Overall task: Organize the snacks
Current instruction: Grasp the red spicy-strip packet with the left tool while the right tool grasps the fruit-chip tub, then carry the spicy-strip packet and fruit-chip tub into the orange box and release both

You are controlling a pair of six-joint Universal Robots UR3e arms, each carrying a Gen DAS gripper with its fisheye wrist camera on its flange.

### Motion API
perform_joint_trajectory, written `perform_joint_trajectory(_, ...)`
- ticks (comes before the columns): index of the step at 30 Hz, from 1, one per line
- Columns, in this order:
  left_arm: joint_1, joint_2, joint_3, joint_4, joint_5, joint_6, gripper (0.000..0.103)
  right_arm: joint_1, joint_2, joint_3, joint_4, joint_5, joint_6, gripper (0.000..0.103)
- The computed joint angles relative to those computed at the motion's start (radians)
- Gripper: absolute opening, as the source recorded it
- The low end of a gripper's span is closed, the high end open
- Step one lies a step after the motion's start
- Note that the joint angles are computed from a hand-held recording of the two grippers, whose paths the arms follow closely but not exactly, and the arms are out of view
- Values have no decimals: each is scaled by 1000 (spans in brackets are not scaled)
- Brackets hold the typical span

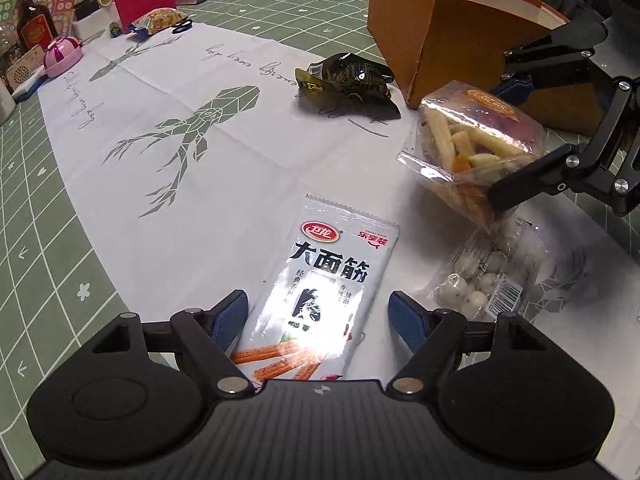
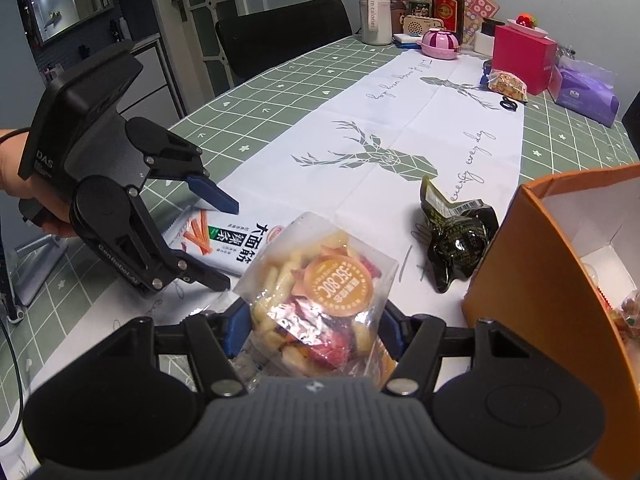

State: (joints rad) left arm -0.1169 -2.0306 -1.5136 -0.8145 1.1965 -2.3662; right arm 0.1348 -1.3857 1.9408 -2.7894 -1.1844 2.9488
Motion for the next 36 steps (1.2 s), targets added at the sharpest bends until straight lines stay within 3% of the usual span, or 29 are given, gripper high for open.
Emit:
perform_joint_trajectory(3, 2, 31, -34, 2, -11, 5, 69, -6, 2, -7, 2, 7, 3, 63)
perform_joint_trajectory(10, -14, 68, -74, 26, 25, -36, 62, -20, -28, 11, -4, 19, 6, 63)
perform_joint_trajectory(17, -15, 106, -92, 75, 88, -150, 59, -43, -76, 36, -13, 40, 10, 63)
perform_joint_trajectory(26, -13, 188, -95, 89, 73, -211, 59, -70, -147, 64, -7, 72, 7, 63)
perform_joint_trajectory(36, -97, 220, 31, 25, 105, -304, 59, -140, -298, 92, 58, 110, 13, 63)
